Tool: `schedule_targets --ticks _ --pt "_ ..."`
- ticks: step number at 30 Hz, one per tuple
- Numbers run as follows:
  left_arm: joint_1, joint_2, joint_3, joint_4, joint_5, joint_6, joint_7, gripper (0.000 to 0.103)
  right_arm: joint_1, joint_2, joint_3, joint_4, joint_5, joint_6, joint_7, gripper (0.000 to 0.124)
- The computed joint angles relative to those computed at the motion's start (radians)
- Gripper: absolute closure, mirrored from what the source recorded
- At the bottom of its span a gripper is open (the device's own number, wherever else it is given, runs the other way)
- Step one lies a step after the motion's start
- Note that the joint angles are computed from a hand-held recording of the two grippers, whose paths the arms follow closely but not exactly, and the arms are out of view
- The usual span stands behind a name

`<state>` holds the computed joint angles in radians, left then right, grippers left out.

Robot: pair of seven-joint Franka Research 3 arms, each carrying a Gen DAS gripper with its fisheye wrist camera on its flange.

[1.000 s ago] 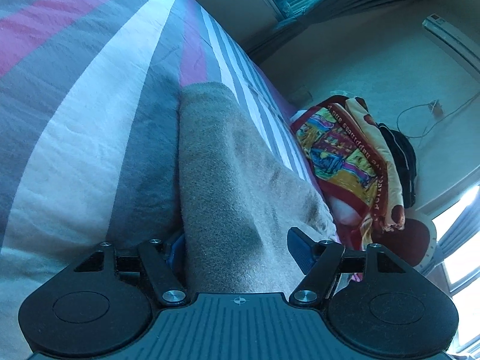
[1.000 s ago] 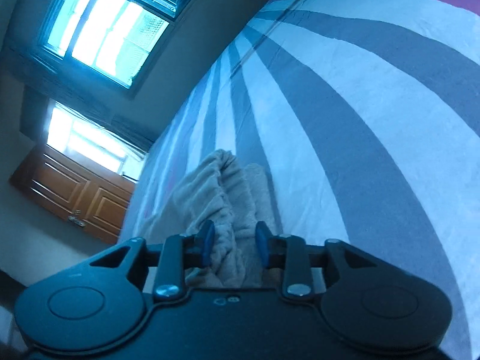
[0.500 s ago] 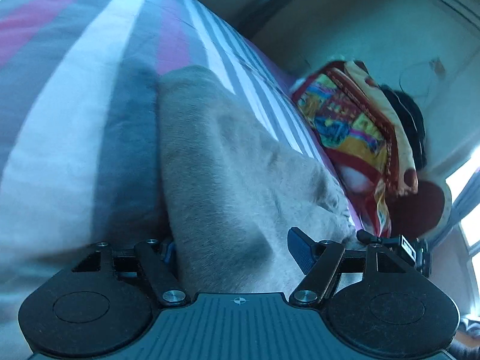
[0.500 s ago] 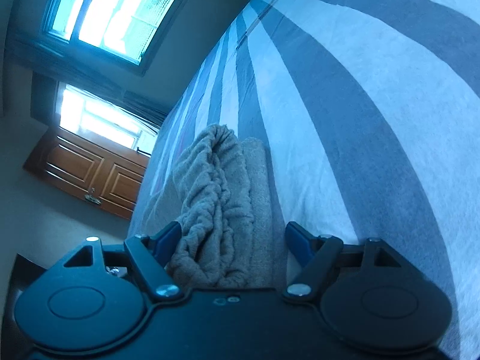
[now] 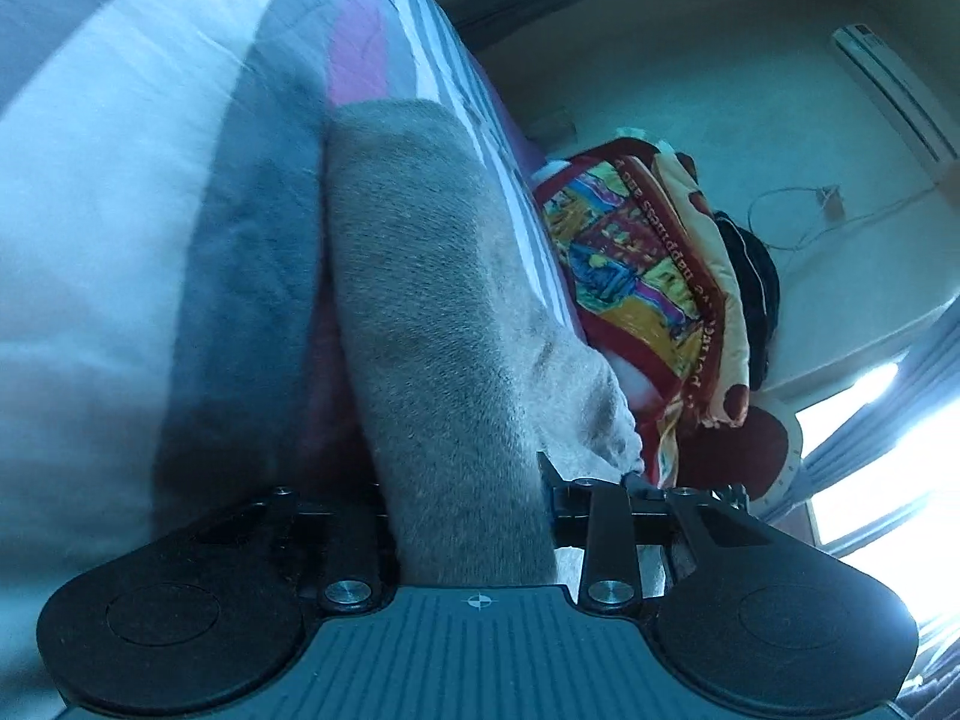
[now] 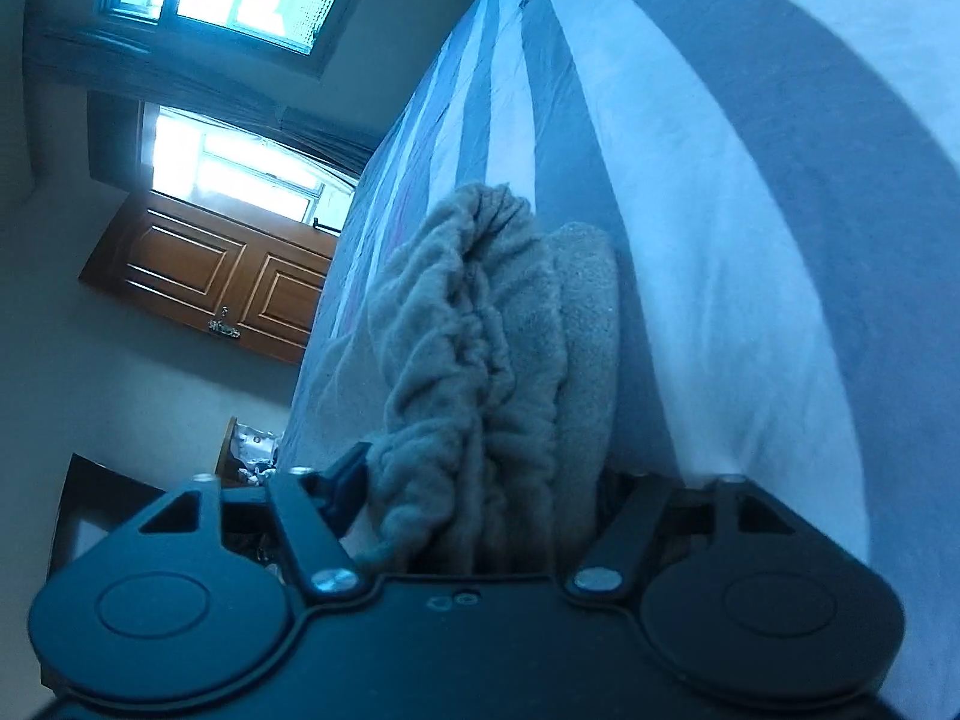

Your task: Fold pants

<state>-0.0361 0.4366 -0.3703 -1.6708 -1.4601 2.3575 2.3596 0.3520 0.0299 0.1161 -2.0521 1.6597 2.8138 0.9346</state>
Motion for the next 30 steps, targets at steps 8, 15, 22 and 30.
schedule_targets --ticks 8,15,22,30 --pt "-0.036 0.022 -0.011 0.058 0.123 0.068 -0.032 0.076 -0.022 -0.022 -0.017 -0.034 0.024 -0.066 -0.064 0.069" --pt "-0.059 -0.033 -0.026 0.033 0.213 0.181 -0.053 0.079 0.000 -0.046 -0.004 -0.040 -0.032 0.013 -0.004 0.074" --pt "-0.051 -0.087 -0.030 0.008 0.205 0.187 -0.025 0.079 0.021 -0.060 0.000 -0.029 -0.133 0.040 0.077 0.075" --pt "-0.043 -0.115 0.001 0.033 0.142 0.148 0.031 0.079 0.027 -0.069 -0.012 0.012 -0.166 0.008 0.059 0.075"
